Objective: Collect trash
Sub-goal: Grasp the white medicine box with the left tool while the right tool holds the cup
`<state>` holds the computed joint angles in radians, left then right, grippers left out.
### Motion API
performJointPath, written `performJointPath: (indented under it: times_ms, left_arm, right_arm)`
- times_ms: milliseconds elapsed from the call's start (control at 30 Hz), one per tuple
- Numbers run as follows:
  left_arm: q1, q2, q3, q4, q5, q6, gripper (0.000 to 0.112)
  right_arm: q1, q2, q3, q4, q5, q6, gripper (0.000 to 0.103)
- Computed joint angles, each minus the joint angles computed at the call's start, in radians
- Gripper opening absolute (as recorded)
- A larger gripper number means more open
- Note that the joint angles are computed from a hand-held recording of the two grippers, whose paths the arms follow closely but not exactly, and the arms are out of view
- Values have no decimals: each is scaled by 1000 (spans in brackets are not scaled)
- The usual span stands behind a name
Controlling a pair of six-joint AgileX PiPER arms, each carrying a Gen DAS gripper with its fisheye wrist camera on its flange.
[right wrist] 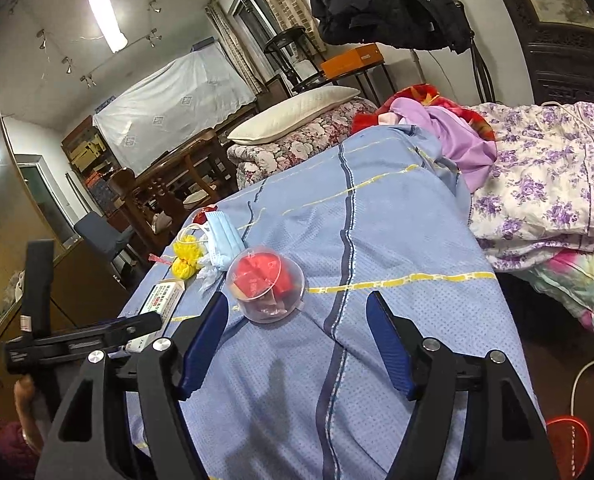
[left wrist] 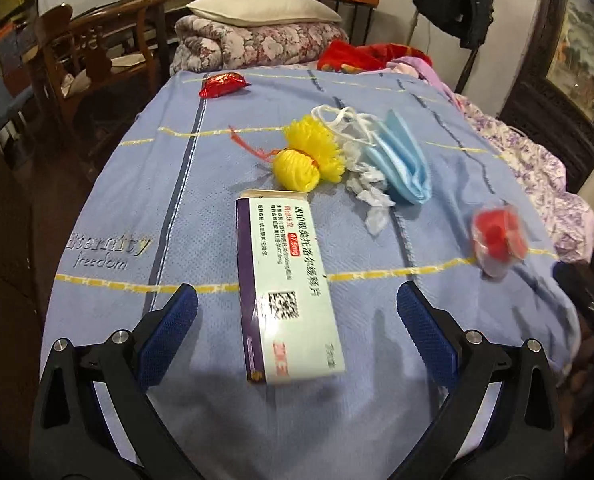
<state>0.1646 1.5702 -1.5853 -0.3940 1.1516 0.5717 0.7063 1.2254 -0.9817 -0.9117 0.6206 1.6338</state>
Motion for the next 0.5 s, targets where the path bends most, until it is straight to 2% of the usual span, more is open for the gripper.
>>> performJointPath:
  times_ms: [100,200,300,400,500]
  left_arm:
    - [4,36,-8,8,-9,-29,96]
    - [-13,11,41,40,-80,-18,96]
    - [-39,-39,138,65,-196,9,97]
    - [-21,-35,142,27,-194,38,96]
    - [-28,-37,146,41,-204,26,97]
  right_arm:
    - [-2,1,4,2,-7,5,72]
    - [-7,11,-5,16,-15,-10,73]
    - [-3,24,-21,26,-3,-39,73]
    - [2,47,-55,52,30,-83,74]
    - [3,113,-151,101,114,-181,74]
